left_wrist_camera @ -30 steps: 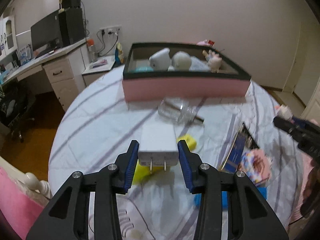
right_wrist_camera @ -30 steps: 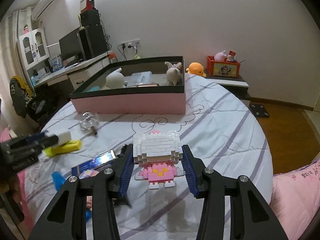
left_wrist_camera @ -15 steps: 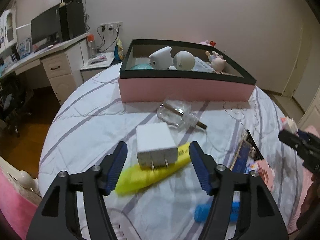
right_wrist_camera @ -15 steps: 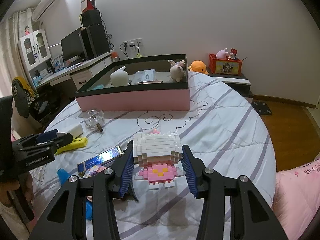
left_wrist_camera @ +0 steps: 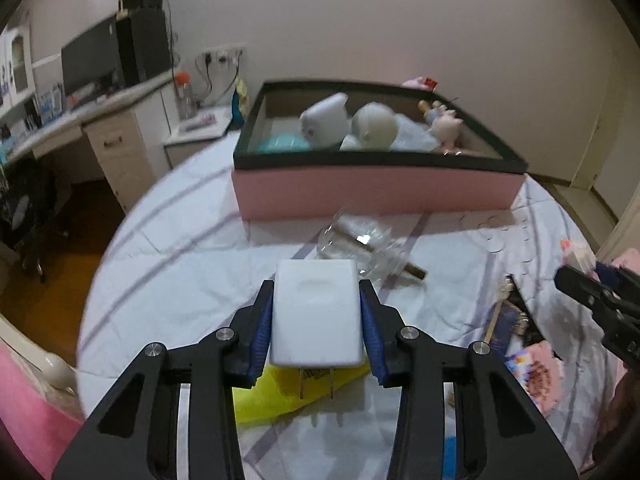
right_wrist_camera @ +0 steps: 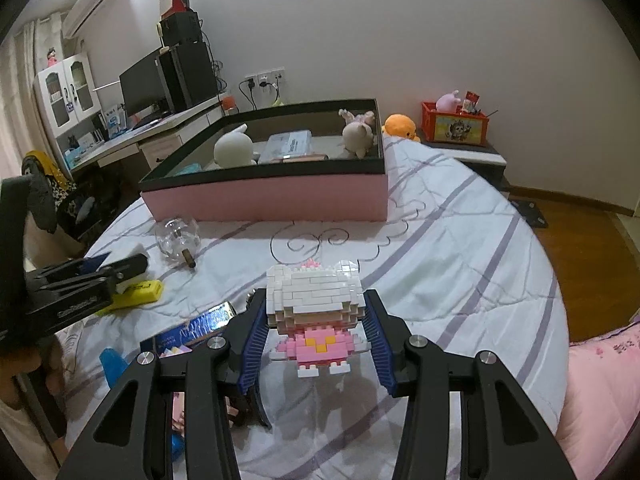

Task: Organize rigid objects
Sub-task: 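Carry the white charger and block figure into the pink box and release both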

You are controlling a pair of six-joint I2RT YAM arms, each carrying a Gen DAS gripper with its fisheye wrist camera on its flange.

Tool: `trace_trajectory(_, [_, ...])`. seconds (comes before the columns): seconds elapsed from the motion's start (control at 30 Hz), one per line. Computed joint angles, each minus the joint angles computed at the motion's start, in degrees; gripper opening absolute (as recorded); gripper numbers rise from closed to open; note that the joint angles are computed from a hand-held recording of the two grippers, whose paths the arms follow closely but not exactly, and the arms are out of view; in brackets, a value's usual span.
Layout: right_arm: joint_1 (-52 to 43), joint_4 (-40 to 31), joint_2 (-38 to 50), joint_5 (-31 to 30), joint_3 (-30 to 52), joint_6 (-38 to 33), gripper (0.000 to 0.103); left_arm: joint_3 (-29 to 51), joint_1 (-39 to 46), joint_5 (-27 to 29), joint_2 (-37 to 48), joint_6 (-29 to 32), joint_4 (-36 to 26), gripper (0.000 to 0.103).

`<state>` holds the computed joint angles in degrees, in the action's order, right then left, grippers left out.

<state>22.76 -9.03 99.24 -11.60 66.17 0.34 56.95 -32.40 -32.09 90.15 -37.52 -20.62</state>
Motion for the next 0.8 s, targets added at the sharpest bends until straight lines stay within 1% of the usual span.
trace_trajectory(0.07, [0.5, 0.6, -1.1, 0.9, -0.5, 0.2, 0.047, 0.3, -1.3, -0.7, -1.6, 0.1, -0.5, 0.040])
trace_trajectory(0.2, [2.0, 2.0, -4.5, 2.5, -1.6, 0.8, 0.047, 1.6, -6.1, -5.9, -4.6, 0.7, -1.5, 0.040])
trace_trajectory(0.27, [2.8, 2.5, -6.0, 3.1, -2.1, 1.1, 0.047, 1.6, -7.9, -8.2, -6.1, 1.3, -0.7, 0.040])
trace_trajectory(0.3, [3.3, 2.7, -6.8, 3.3, -2.4, 1.1, 0.048, 2.0, -8.5, -7.9, -6.4, 1.8, -1.3, 0.040])
trace_trajectory(0.43, [5.1, 3.2, -10.2, 4.3, -3.6, 1.5, 0.048, 2.3, -10.7, -10.5, -8.1, 0.2, -3.2, 0.041])
trace_trajectory(0.53, [6.3, 3.7, -13.0, 6.2, -4.6, 1.7, 0.048, 3.6, -14.3, -16.7, -9.6, -1.1, -5.7, 0.041])
trace_trajectory(0.57, [6.8, 3.9, -13.9, 7.2, -4.8, 1.5, 0.048, 4.4, -16.2, -19.8, -10.0, -1.2, -6.2, 0.041])
trace_trajectory(0.63, [7.7, 4.7, -16.3, 8.4, -5.7, 2.0, 0.048, 6.4, -18.1, -22.6, -10.1, -0.9, -7.6, 0.041])
trace_trajectory(0.7, [8.5, 5.9, -18.9, 9.9, -6.7, 2.0, 0.048, 7.8, -20.6, -27.0, -10.3, -0.3, -7.8, 0.041])
trace_trajectory(0.77, [9.0, 6.4, -20.5, 10.5, -7.1, 2.0, 0.048, 10.3, -22.4, -29.8, -9.4, 0.2, -9.9, 0.041])
trace_trajectory(0.8, [9.1, 6.8, -21.2, 10.6, -7.2, 2.2, 0.048, 10.8, -23.1, -31.1, -9.2, 0.6, -9.8, 0.041])
